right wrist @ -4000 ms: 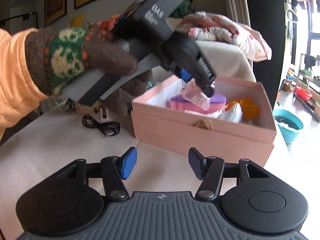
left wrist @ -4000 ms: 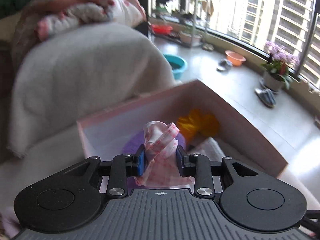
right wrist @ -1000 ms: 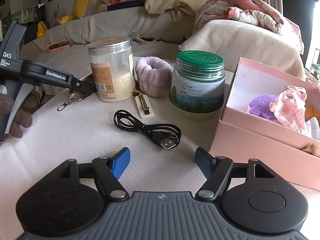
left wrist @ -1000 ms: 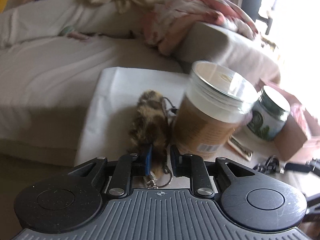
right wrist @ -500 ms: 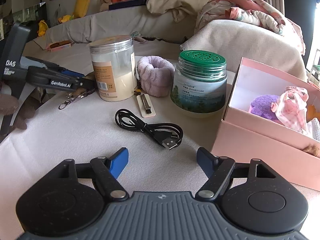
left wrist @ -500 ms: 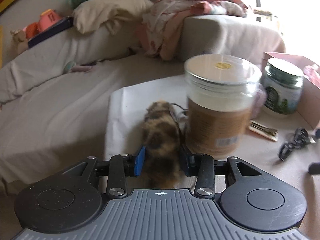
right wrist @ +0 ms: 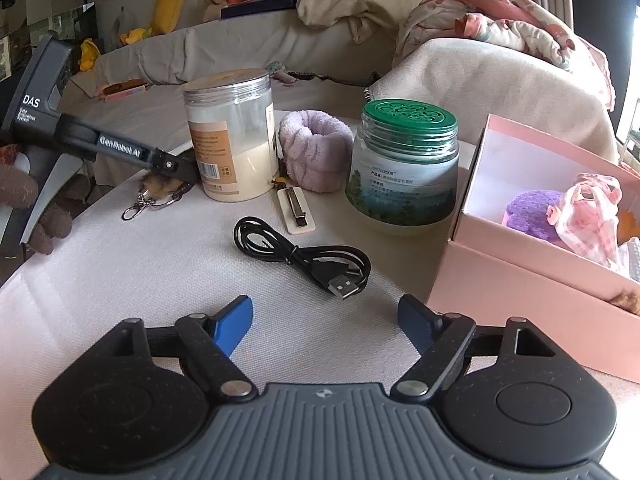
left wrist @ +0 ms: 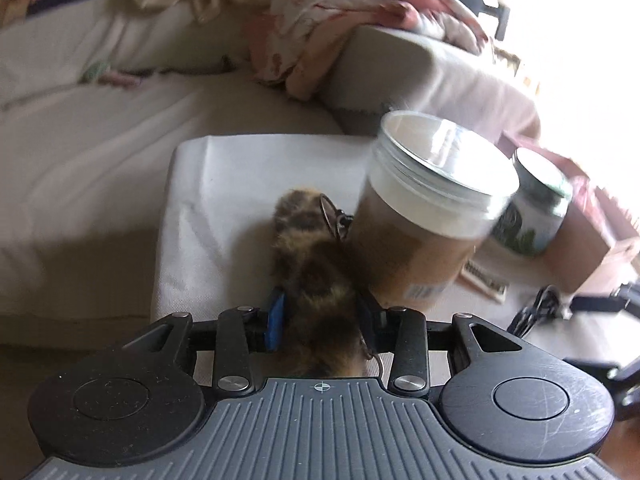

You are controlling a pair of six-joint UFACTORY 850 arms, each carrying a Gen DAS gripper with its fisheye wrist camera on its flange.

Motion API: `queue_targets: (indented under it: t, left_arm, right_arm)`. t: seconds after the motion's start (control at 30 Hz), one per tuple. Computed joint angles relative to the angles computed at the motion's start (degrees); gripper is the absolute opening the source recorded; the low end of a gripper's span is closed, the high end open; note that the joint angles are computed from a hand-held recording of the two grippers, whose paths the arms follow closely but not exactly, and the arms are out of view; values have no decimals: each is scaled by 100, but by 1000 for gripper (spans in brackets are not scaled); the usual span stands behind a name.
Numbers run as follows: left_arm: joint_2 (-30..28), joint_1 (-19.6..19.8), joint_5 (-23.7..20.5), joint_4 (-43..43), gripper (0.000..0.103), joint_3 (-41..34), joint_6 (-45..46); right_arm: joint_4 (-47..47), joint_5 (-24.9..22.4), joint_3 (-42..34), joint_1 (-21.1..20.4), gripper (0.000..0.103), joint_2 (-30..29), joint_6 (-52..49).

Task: Organize soft objects
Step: 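Lift the pompom with the left gripper while the right gripper grasps the beige hair clip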

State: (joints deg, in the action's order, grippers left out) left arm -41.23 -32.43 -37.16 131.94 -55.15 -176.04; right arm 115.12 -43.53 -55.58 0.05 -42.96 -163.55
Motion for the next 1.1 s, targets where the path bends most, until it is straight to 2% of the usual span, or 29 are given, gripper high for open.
queue_targets:
  t: [0.13,0.2,0.3,0.33,0.37,0.53,0.63,0.73,0.77,0.8,0.87,0.97,1.03,1.1]
  left_arm:
    - [-209,-221,2,-1301,44,-424,1597]
    - [-264,-321,-84,-1710,44,-526,2062]
    - [-178,-267,1,-1363,42,-384,1510]
    - [-154,-239,-26,-1249,31,-327,1335]
    - [-144,-212,-53,-1312,26,-310,1326]
    - [-56,-297,-177,-2546,25,-270,1622]
    - [-15,-374,-235,-2339,26,-158,1158]
    - [-149,-431,-433,-2577,27,-313,1057]
    - [-196,-430,-487,-2599,27,-364,1078]
    - [-259,-428,-546,-2592,28,-426,1097]
    - [-343,-399,-638,-2544,29,-504,1115]
    - [-428,-361,-629,-2592,35,-662,1383]
    - [-504,-359,-673,-2674,37,-778,1754]
    - [-505,-291,-600,-2552,37,-803,1827]
  right_arm:
    - [-122,31,-27,9,86,-9,45]
    - [-225,43,-43,6,89,-11,105]
    - [-579,74,-126,-13,98,-36,351]
    - [-779,93,-177,-20,100,-51,487]
    - [-1030,117,-245,-26,103,-70,656]
    - [-1095,204,-231,-5,103,-36,618]
    - [-945,246,-182,22,103,-18,405]
    - [-863,249,-134,29,103,12,318]
    - [-820,247,-114,36,99,27,272]
    - [-826,209,-86,30,87,56,235]
    - [-862,150,-54,55,73,135,173]
    - [-446,18,-34,199,72,267,-128]
    - [-235,130,-155,376,64,286,-137]
    - [-158,499,-374,607,48,244,-30]
